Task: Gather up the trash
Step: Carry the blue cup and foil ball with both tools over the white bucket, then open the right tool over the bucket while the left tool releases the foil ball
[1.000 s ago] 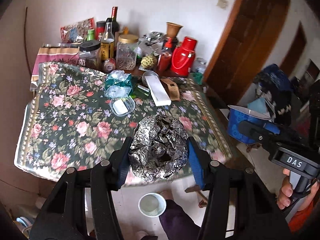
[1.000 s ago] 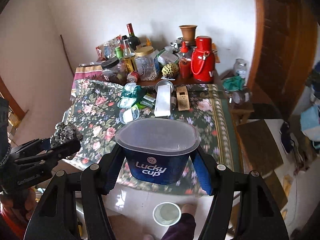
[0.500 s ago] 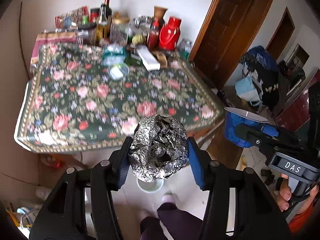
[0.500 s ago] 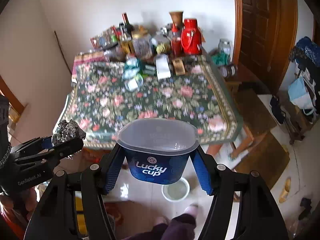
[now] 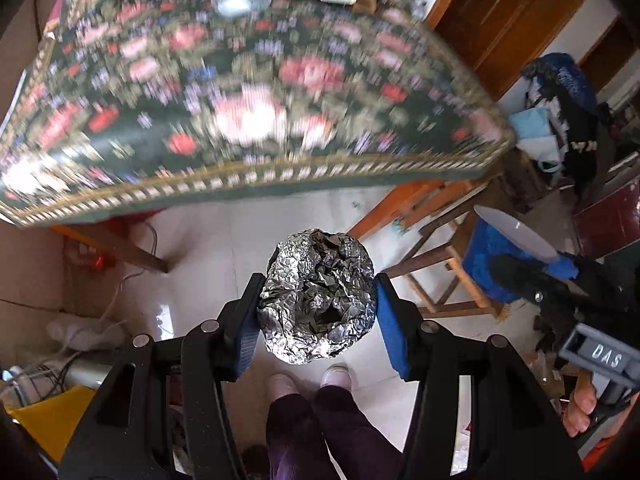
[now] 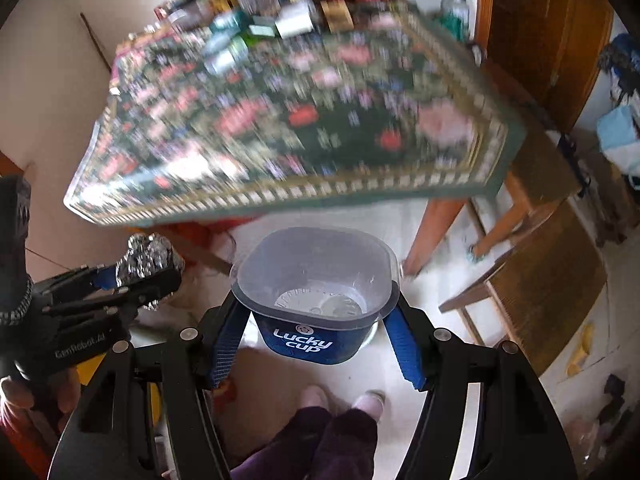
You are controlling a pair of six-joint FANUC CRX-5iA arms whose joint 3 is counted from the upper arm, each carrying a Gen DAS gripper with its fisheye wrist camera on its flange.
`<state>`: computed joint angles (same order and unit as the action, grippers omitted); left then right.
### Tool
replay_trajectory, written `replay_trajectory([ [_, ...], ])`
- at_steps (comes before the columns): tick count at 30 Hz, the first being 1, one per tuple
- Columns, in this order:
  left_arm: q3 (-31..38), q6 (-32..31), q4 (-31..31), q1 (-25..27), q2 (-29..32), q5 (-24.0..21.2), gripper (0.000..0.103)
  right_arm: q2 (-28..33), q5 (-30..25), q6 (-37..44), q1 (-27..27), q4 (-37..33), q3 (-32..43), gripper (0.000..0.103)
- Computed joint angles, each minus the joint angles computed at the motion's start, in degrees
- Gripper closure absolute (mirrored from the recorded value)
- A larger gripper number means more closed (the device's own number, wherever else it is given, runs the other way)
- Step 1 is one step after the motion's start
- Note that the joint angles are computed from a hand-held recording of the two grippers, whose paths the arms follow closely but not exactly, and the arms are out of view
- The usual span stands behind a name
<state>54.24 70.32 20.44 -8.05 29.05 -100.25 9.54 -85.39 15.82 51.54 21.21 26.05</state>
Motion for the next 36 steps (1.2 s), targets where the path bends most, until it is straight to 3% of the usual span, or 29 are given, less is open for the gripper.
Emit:
replay_trajectory([
  [8, -23.96, -1.56, -3.99, -1.65, -5.42, 15.49, 0.05, -2.61, 14.75, 1.16, -3.99, -7.25, -17.34, 0.041],
  [19, -41.11, -1.83, -5.27, -0.77, -4.73, 28.51, 0.05, 2.22, 35.43, 4.78, -6.46, -11.68, -29.45, 0.041],
  [22, -43.12, -1.17, -5.14, -0.52, -3.72, 30.07, 0.05, 4.62, 35.13, 6.4, -7.25, -12.86, -28.68, 0.03],
  [31, -44.6, -1.88, -3.4, -2.32, 0.6, 30.5, 0.05, 4.3, 35.07, 6.36, -8.09, -13.98, -30.81, 0.03],
  [36, -41.54, 0.21, -3.78, -4.08, 3.58, 27.71, 0.047, 2.22, 32.81, 2.94, -7.8, -11.65, -32.62, 0.03],
])
